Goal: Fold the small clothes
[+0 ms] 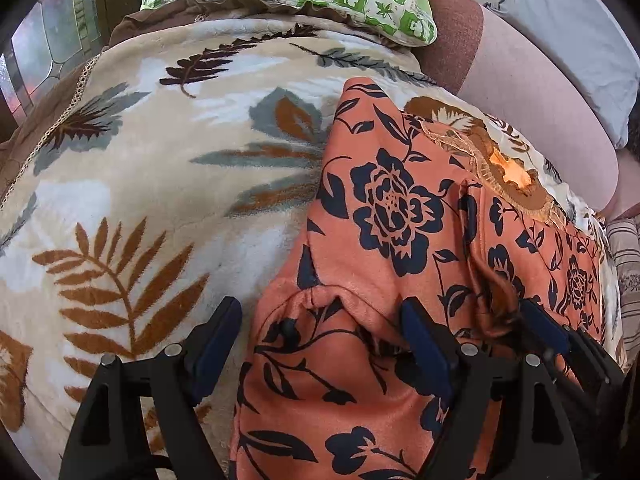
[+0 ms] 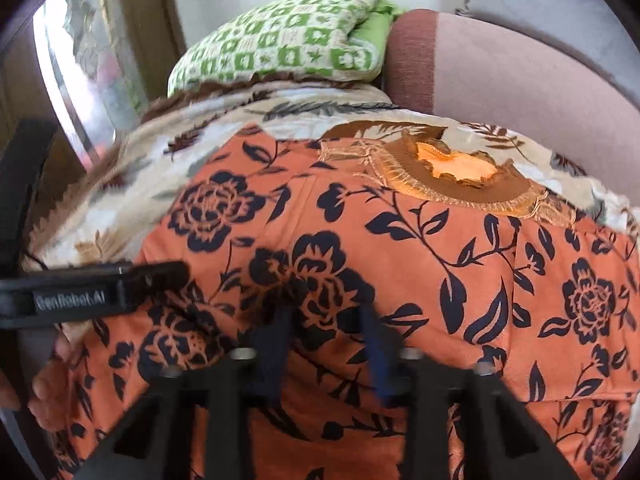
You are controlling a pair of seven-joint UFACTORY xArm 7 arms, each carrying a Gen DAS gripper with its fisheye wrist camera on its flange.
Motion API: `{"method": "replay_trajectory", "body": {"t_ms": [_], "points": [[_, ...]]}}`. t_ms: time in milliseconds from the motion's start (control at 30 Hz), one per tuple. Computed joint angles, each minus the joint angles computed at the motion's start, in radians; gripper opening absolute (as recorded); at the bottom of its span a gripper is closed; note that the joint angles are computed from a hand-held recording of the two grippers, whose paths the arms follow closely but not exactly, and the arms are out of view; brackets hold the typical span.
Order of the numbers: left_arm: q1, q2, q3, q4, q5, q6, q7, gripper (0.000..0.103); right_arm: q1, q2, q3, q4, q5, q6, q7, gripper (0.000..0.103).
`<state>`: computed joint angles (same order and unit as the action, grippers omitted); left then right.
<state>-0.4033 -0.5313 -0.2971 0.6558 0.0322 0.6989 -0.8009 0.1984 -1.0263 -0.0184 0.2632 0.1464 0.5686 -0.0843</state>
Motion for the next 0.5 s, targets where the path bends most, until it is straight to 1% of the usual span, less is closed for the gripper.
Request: {"method": "replay_trajectory", "body": {"t_ms": [33, 67, 167, 300, 400, 500], "points": [[-0.001, -0.001, 0.001, -0.001, -0.001, -0.001, 0.001, 0.082, 0.001, 0.000, -0.015, 0.001, 0.011, -0.003, 0.002, 0.008], [-0.001, -0.001, 0.002, -0.001, -0.002, -0.001, 0.002, 0.082, 0.006, -0.003, -0.032, 0.003, 0.023, -0.003, 0.001, 0.006], [-0.003, -0.001, 0.007, -0.001, -0.008, -0.002, 0.006, 0.082, 0.010, -0.020, -0.076, 0.005, 0.065, -0.011, -0.001, 0.005], [-0.004, 0.002, 0.011, 0.001, -0.013, -0.001, 0.014, 0.082, -0.014, -0.056, -0.171, 0.025, 0.133, 0.000, -0.013, 0.005], [-0.001, 0.003, 0.009, 0.002, -0.013, -0.002, 0.014, 0.082, -0.068, -0.062, -0.235, 0.048, 0.171, 0.020, -0.020, 0.005], [0.000, 0.005, 0.007, 0.003, -0.011, -0.002, 0.012, 0.082, -0.149, -0.033, -0.270, 0.081, 0.176, 0.053, -0.020, 0.005]]}}
